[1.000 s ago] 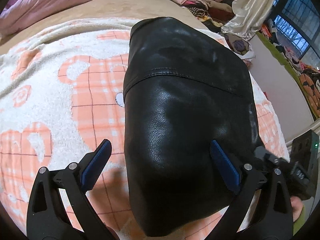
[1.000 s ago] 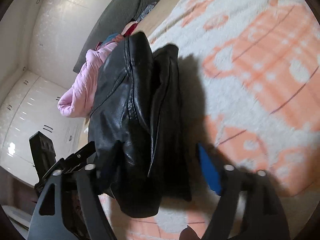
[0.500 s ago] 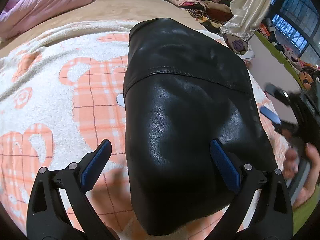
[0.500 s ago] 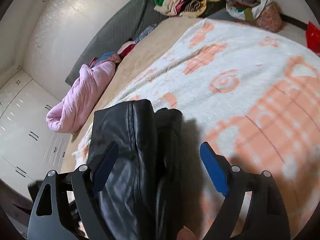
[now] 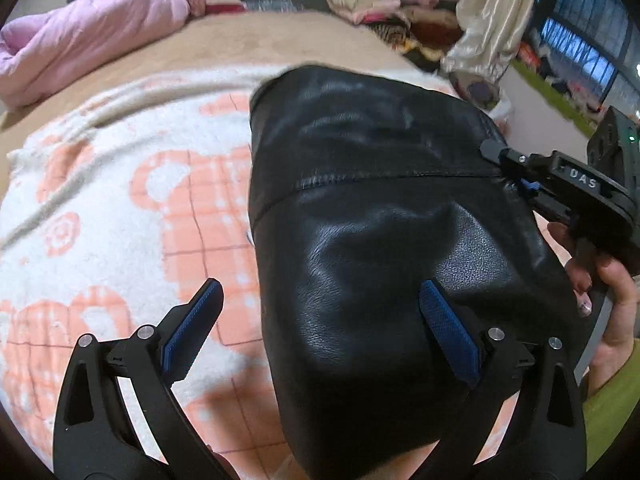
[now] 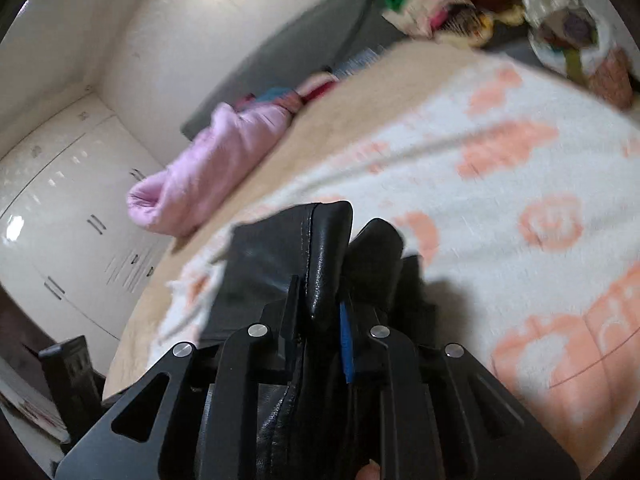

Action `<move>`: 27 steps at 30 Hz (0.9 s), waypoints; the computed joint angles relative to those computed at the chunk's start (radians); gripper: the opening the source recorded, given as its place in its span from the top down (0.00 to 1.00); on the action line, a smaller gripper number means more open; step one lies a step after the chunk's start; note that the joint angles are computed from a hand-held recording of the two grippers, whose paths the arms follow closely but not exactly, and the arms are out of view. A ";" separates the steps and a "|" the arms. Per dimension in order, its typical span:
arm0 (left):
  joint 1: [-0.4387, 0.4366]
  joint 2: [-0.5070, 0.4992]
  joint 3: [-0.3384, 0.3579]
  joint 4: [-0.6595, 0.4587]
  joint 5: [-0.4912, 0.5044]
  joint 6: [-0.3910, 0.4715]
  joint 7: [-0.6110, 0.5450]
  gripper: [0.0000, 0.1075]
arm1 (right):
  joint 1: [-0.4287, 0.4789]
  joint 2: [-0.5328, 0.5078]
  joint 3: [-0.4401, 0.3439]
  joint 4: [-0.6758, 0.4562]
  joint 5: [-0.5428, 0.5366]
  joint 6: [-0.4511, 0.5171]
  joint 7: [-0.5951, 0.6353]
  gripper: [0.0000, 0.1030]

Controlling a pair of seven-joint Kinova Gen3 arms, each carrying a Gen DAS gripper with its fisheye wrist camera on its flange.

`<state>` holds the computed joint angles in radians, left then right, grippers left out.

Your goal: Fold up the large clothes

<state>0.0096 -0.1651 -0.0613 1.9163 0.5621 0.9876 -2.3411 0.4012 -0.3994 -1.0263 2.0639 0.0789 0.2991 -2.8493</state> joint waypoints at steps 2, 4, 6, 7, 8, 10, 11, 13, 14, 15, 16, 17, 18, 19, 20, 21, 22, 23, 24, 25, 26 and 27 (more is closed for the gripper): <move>0.012 0.028 -0.020 0.001 0.024 0.024 -0.012 0.13 | -0.042 0.028 0.047 0.056 -0.041 -0.034 -0.028 0.85; -0.015 0.051 -0.022 0.008 0.071 0.057 -0.036 0.13 | -0.080 0.027 0.085 0.092 -0.052 -0.047 -0.041 0.85; -0.030 0.058 -0.019 0.020 0.092 0.066 -0.047 0.13 | -0.060 0.031 0.060 0.079 -0.033 -0.005 -0.056 0.83; -0.036 0.057 -0.015 0.023 0.094 0.065 -0.048 0.13 | -0.040 0.032 0.034 0.070 -0.019 0.011 -0.071 0.82; -0.042 0.055 -0.013 0.024 0.095 0.068 -0.048 0.13 | -0.033 0.033 0.022 0.062 -0.001 0.024 -0.073 0.81; -0.052 0.054 -0.013 0.015 0.097 0.084 -0.047 0.13 | -0.041 0.024 0.020 0.044 0.014 0.049 -0.087 0.78; -0.053 0.050 -0.008 0.014 0.093 0.084 -0.044 0.13 | -0.061 0.018 0.038 0.042 0.015 0.058 -0.090 0.74; -0.053 0.033 -0.005 0.017 0.082 0.076 -0.050 0.13 | -0.077 0.001 0.041 0.037 0.024 0.083 -0.104 0.67; -0.052 0.031 -0.004 0.015 0.078 0.072 -0.050 0.13 | -0.080 -0.009 0.035 0.028 0.031 0.103 -0.108 0.66; -0.050 0.026 -0.003 0.013 0.074 0.070 -0.047 0.13 | -0.087 -0.022 0.034 0.021 0.037 0.121 -0.109 0.61; -0.048 0.022 -0.003 0.011 0.072 0.071 -0.043 0.13 | -0.092 -0.030 0.029 0.009 0.041 0.145 -0.109 0.58; -0.046 0.018 -0.004 0.011 0.070 0.072 -0.043 0.13 | -0.102 -0.033 0.027 0.001 0.042 0.162 -0.106 0.53; -0.045 0.013 -0.005 0.011 0.067 0.071 -0.041 0.13 | -0.107 -0.035 0.020 -0.010 0.047 0.184 -0.101 0.52; -0.043 0.007 -0.005 0.012 0.063 0.068 -0.040 0.13 | -0.098 -0.035 -0.005 -0.034 0.059 0.221 -0.096 0.51; -0.040 0.004 -0.006 0.012 0.060 0.067 -0.040 0.13 | -0.089 -0.034 -0.027 -0.055 0.067 0.257 -0.091 0.48; -0.037 0.000 -0.006 0.011 0.057 0.067 -0.037 0.13 | -0.078 -0.034 -0.047 -0.076 0.067 0.293 -0.078 0.41; -0.035 -0.005 -0.011 0.014 0.055 0.067 -0.042 0.13 | -0.074 -0.030 -0.060 -0.089 0.074 0.312 -0.080 0.38; -0.034 -0.007 -0.013 0.014 0.054 0.069 -0.042 0.13 | -0.076 -0.034 -0.066 -0.100 0.072 0.330 -0.076 0.36; -0.032 -0.012 -0.015 0.014 0.052 0.072 -0.041 0.13 | -0.072 -0.038 -0.073 -0.106 0.069 0.339 -0.073 0.36; -0.030 -0.016 -0.013 0.015 0.050 0.072 -0.037 0.13 | -0.068 -0.049 -0.080 -0.114 0.066 0.355 -0.069 0.36; -0.027 -0.020 -0.013 0.015 0.046 0.070 -0.034 0.13 | -0.061 -0.060 -0.087 -0.122 0.060 0.370 -0.064 0.35; -0.024 -0.025 -0.011 0.017 0.042 0.066 -0.029 0.13 | -0.053 -0.072 -0.093 -0.132 0.052 0.386 -0.058 0.32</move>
